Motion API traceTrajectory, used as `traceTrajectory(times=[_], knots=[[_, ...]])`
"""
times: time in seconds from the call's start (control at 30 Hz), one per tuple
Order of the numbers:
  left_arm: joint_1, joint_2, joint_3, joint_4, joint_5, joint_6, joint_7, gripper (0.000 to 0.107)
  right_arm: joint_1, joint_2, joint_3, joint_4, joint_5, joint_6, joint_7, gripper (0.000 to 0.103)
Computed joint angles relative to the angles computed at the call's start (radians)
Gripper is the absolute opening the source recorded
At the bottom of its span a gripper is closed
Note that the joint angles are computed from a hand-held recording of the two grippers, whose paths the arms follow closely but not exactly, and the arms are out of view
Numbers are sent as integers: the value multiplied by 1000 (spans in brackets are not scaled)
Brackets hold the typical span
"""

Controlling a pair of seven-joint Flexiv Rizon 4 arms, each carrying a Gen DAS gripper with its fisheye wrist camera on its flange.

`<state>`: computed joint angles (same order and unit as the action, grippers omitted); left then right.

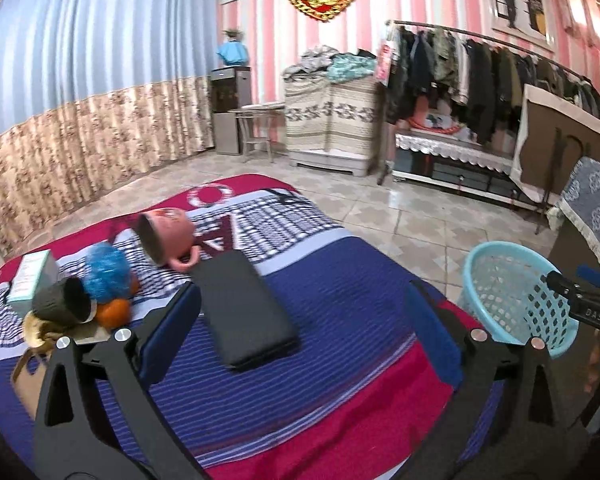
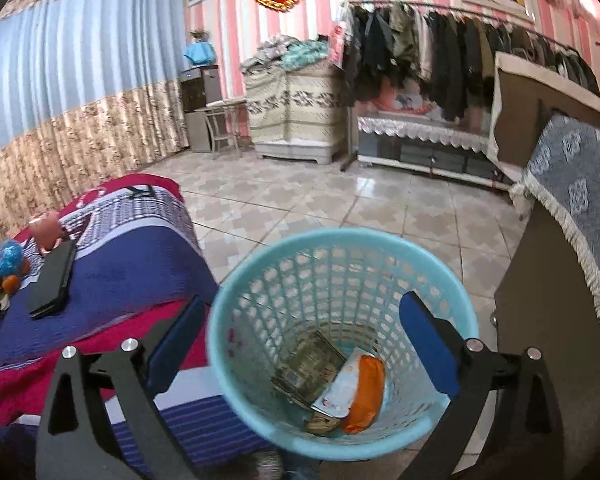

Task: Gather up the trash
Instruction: 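Move both tools back over the bed toward the remaining clutter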

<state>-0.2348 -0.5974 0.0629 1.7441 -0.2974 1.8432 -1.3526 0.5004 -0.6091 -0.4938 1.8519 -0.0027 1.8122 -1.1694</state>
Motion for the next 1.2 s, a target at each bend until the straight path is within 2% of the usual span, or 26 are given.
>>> traceTrajectory(times=[0.17, 0.27, 0.4, 0.57, 0.73, 0.87, 0.93, 1.03, 1.13, 1.2], knots=[[14, 48, 29, 69, -9, 32, -11, 97, 34, 31, 15, 14, -4, 23, -29, 96], [22, 76, 49, 119, -22, 56, -14, 97, 36, 44, 51, 13, -7, 30, -49, 96], [2, 105, 105, 186, -68, 92, 7, 97, 46, 54, 88, 6, -9, 36, -68, 96], [45, 144, 96, 269, -106, 127, 13, 97, 69, 49, 117, -12, -7, 42, -86, 96], [22, 144, 144, 315, -200, 171, 65, 97, 124, 28, 112, -28, -9, 49, -119, 98], [103, 154, 99, 349, -194, 199, 60, 97, 160, 7, 107, -49, -28, 38, -157, 98], [144, 160, 86, 362, -187, 183, 57, 97, 166, 2, 118, -55, -38, 35, -170, 98], [175, 165, 85, 370, -179, 138, 70, 97, 120, 2, 195, -76, -77, 11, -183, 98], [214, 167, 79, 383, -156, 130, 51, 97, 102, -4, 233, -103, -108, -29, -168, 98], [233, 167, 81, 388, -146, 123, 40, 97, 65, -12, 287, -130, -139, -54, -153, 98]])
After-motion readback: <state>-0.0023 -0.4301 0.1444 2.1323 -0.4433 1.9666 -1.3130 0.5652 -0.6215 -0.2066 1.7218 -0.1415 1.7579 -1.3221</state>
